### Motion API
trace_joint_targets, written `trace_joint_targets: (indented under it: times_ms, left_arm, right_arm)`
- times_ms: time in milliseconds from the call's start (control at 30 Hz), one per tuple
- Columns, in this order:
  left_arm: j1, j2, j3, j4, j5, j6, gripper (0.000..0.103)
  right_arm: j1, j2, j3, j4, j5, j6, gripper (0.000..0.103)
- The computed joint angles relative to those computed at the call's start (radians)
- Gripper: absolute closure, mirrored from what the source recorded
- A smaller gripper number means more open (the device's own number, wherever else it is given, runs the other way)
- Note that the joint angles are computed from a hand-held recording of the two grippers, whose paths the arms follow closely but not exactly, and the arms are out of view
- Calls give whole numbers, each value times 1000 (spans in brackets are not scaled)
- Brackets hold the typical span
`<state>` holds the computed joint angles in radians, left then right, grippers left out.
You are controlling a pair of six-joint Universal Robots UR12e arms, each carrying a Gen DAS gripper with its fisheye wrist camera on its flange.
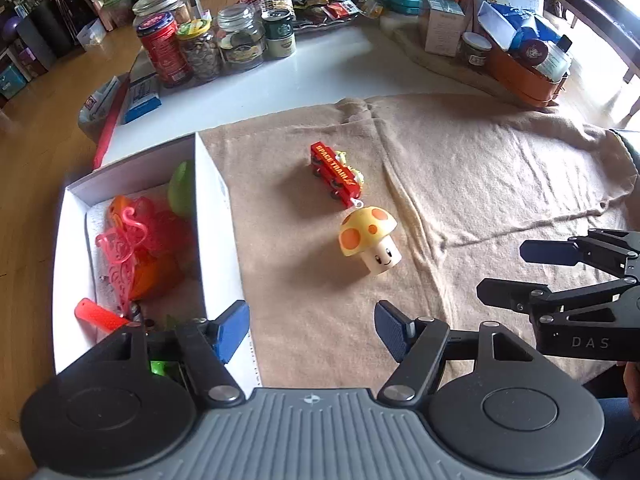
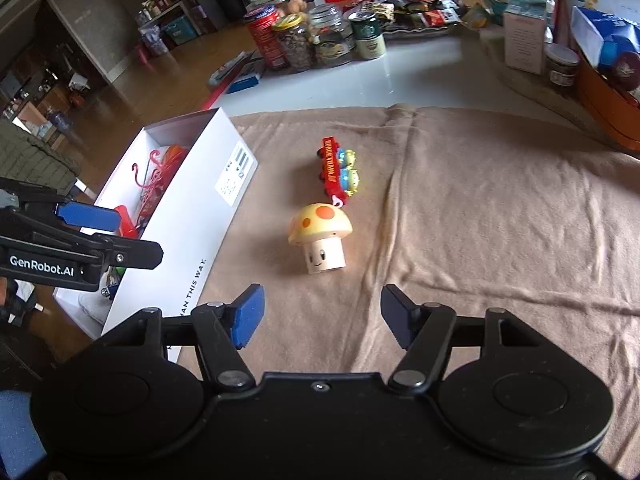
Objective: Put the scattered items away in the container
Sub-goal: 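Move both tools back from the box toward the mushroom and train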
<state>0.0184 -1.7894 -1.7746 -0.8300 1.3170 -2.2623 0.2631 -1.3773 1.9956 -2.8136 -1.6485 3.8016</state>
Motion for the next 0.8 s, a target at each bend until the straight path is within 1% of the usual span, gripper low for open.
trace_joint_targets:
  times_ms: [67, 167, 267, 367, 467, 600, 800]
  left_arm:
    - [-14, -2, -12, 17, -3, -12, 27]
    - [-36, -14, -18, 28, -4, -50, 22]
    - [-57, -38, -13, 25, -5, -124, 22]
    - [-73, -65, -8, 32, -8, -230, 21]
    - [-89, -88, -14, 70, 8, -321, 21]
    - [-110, -113, -30, 136, 46, -394, 21]
    - [-128, -141, -41, 193, 68, -476, 21]
  right_arm:
    - [-5, -17, 17, -6, -22, 17, 37]
    - [-14, -38, 40, -21, -40, 40, 36]
    - [-24, -56, 62, -44, -41, 58, 36]
    - [-31, -71, 80, -65, -43, 70, 36]
    - [-37, -83, 94, -81, -46, 78, 36]
    - [-41, -93, 105, -89, -59, 84, 36]
    - [-51, -102, 120, -104, -51, 103, 36]
